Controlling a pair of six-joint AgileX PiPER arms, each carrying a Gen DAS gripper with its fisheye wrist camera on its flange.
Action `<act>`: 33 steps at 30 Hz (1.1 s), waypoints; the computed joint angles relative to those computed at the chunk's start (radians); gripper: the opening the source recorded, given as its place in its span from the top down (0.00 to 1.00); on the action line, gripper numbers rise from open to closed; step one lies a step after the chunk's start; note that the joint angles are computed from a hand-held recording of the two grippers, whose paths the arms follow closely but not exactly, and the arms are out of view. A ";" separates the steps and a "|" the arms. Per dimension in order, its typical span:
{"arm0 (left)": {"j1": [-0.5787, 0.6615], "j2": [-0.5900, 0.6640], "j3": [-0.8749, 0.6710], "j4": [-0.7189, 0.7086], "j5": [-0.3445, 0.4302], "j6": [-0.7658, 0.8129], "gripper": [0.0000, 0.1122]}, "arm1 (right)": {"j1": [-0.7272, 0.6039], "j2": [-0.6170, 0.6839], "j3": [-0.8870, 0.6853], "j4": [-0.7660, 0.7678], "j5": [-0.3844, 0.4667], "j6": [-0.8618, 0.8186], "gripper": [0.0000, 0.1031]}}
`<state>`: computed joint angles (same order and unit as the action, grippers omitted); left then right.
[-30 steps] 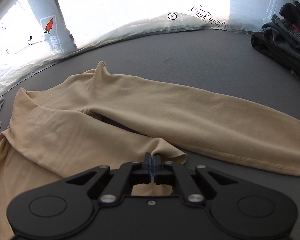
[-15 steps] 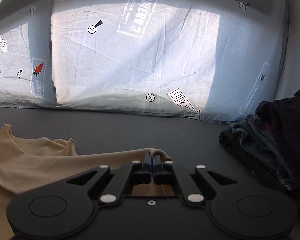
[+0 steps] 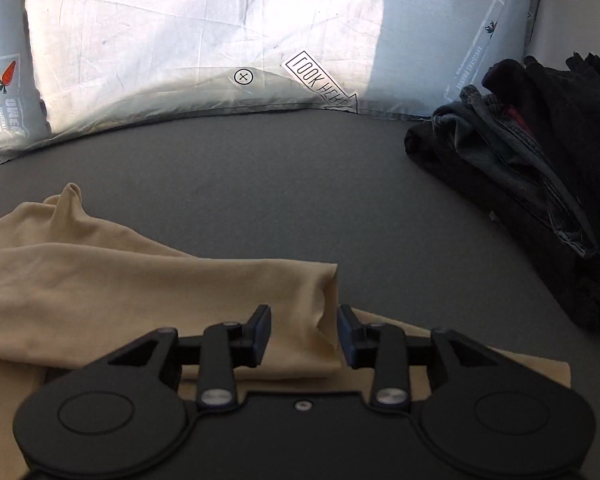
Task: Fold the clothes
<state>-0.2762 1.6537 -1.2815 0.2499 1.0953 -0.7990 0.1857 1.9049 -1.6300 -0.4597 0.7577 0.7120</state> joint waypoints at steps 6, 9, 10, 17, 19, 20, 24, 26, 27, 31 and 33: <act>0.024 -0.045 0.060 -0.031 -0.081 0.083 0.08 | 0.101 -0.104 0.086 0.011 0.010 0.120 0.63; 0.065 -0.109 0.119 -0.104 -0.159 0.202 0.08 | 0.184 -0.140 0.123 0.001 0.010 0.188 0.64; 0.085 -0.134 0.139 -0.134 -0.180 0.254 0.08 | 0.217 -0.146 0.128 -0.006 0.015 0.213 0.64; 0.269 -0.259 0.219 -0.380 -0.246 0.696 0.08 | 0.441 -0.144 0.125 0.017 0.027 0.416 0.66; 0.349 -0.284 0.223 -0.466 -0.228 0.847 0.08 | 0.498 -0.127 0.108 0.041 0.017 0.467 0.71; 0.391 -0.293 0.222 -0.505 -0.215 0.921 0.08 | 0.525 -0.116 0.096 0.051 0.012 0.494 0.73; 0.555 -0.297 0.205 -0.604 -0.152 1.149 0.08 | 0.627 -0.049 0.007 0.049 0.013 0.595 0.79; 0.645 -0.278 0.195 -0.645 -0.113 1.254 0.08 | 0.672 -0.010 -0.050 0.035 0.023 0.634 0.80; 0.677 -0.265 0.188 -0.655 -0.098 1.288 0.08 | 0.697 0.015 -0.088 0.034 0.028 0.656 0.80; 0.814 -0.202 0.139 -0.693 -0.030 1.436 0.08 | 0.770 0.121 -0.251 0.043 0.061 0.692 0.80; 0.868 -0.175 0.113 -0.710 -0.004 1.503 0.08 | 0.795 0.193 -0.366 0.055 0.105 0.689 0.78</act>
<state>0.5918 1.4789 -1.1683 -0.4604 1.0909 0.7042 0.9809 2.0982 -1.9963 -0.4043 0.8626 1.4010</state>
